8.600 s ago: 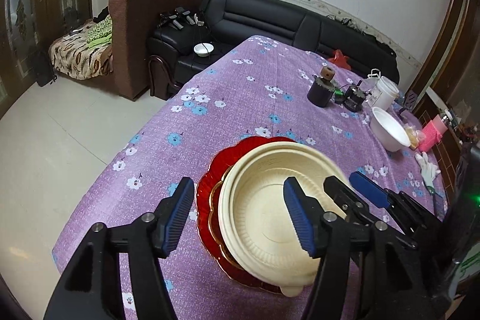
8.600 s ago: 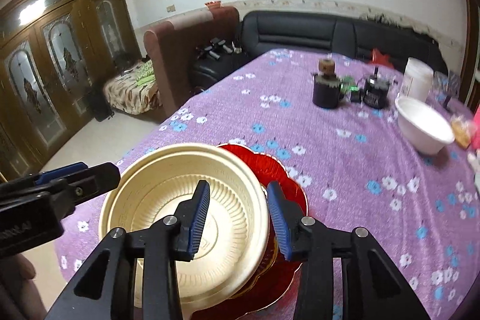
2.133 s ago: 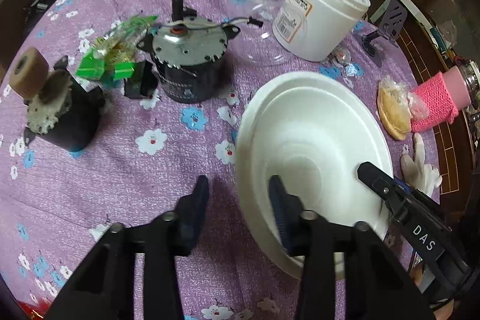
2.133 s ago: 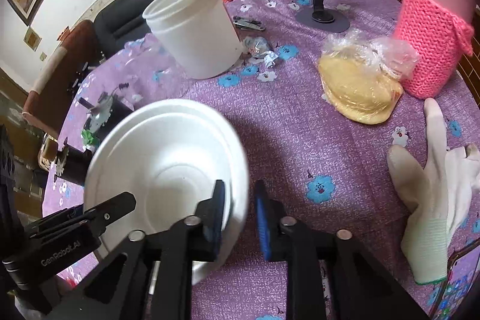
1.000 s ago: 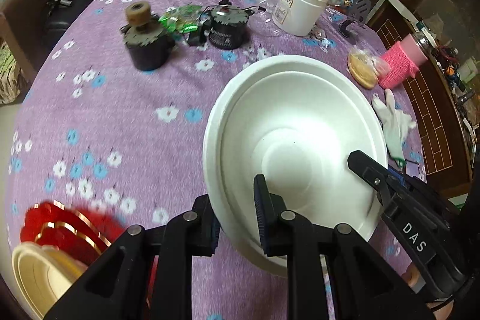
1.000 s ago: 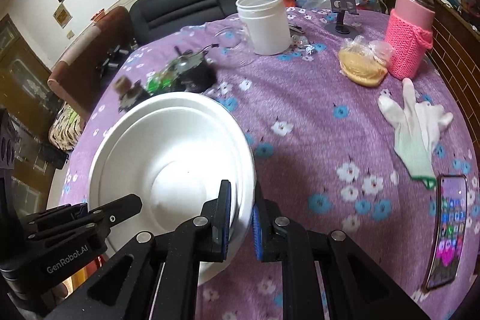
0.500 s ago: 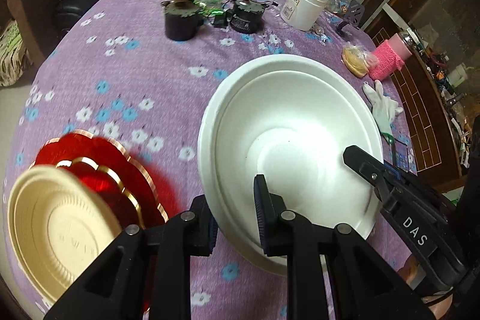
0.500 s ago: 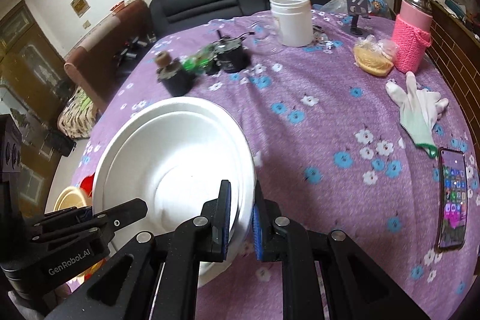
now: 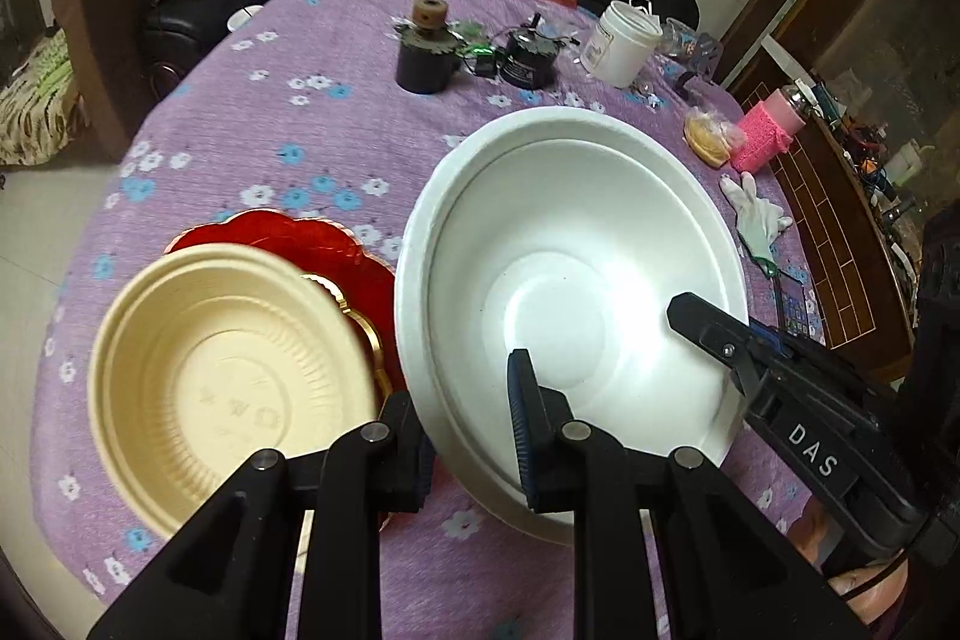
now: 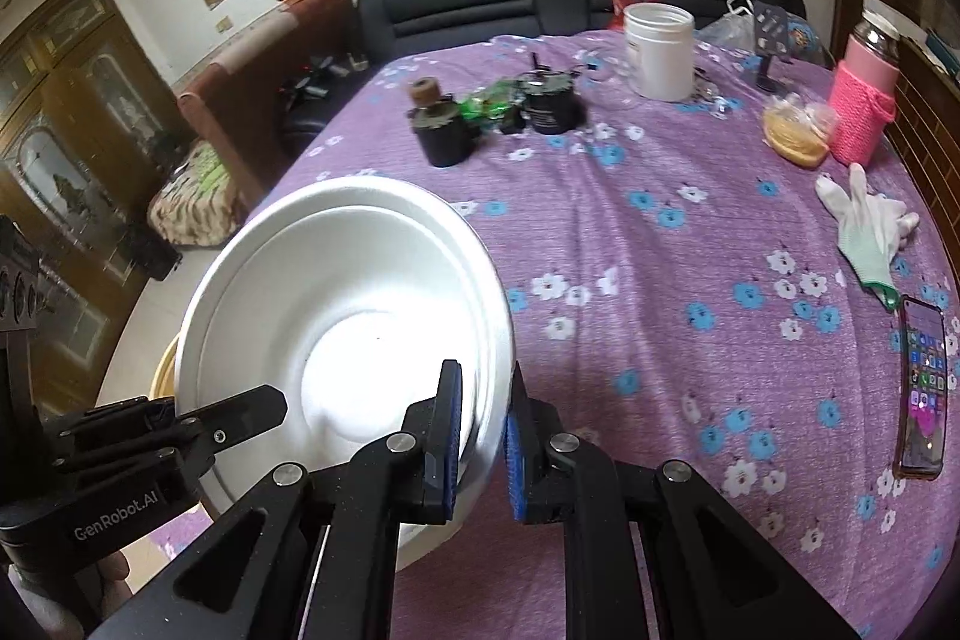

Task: Organize plates and bowls
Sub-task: 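Lift the white foam bowl and carry it toward the bowl stack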

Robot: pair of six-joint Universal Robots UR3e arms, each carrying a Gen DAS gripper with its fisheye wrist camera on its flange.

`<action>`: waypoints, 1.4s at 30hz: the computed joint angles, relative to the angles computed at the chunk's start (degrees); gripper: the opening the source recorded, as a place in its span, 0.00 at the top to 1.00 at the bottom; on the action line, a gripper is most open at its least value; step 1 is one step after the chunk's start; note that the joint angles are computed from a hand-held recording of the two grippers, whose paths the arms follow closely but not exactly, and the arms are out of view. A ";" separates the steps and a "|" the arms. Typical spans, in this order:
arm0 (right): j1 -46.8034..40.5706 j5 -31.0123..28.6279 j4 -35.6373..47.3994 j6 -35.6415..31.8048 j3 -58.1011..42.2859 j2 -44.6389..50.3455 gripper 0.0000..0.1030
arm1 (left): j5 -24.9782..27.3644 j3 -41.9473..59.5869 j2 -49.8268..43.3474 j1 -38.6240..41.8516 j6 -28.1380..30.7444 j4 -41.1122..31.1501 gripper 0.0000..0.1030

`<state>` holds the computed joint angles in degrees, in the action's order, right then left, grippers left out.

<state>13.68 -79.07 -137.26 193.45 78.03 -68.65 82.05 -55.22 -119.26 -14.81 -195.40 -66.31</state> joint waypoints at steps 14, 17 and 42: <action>7.18 0.99 0.43 0.78 -7.94 5.08 0.86 | -2.37 -26.04 18.55 8.31 3.39 9.98 0.81; 8.63 1.40 1.55 1.10 -11.76 7.85 0.86 | -3.37 -29.41 21.00 10.68 4.02 10.81 0.81; 12.93 3.53 11.67 0.83 -37.79 27.13 0.86 | 10.04 -39.13 24.13 11.82 9.87 21.06 0.80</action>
<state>26.61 -75.55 -125.59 194.28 40.24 -41.51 92.09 -94.35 -95.13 -2.99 -185.53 -45.25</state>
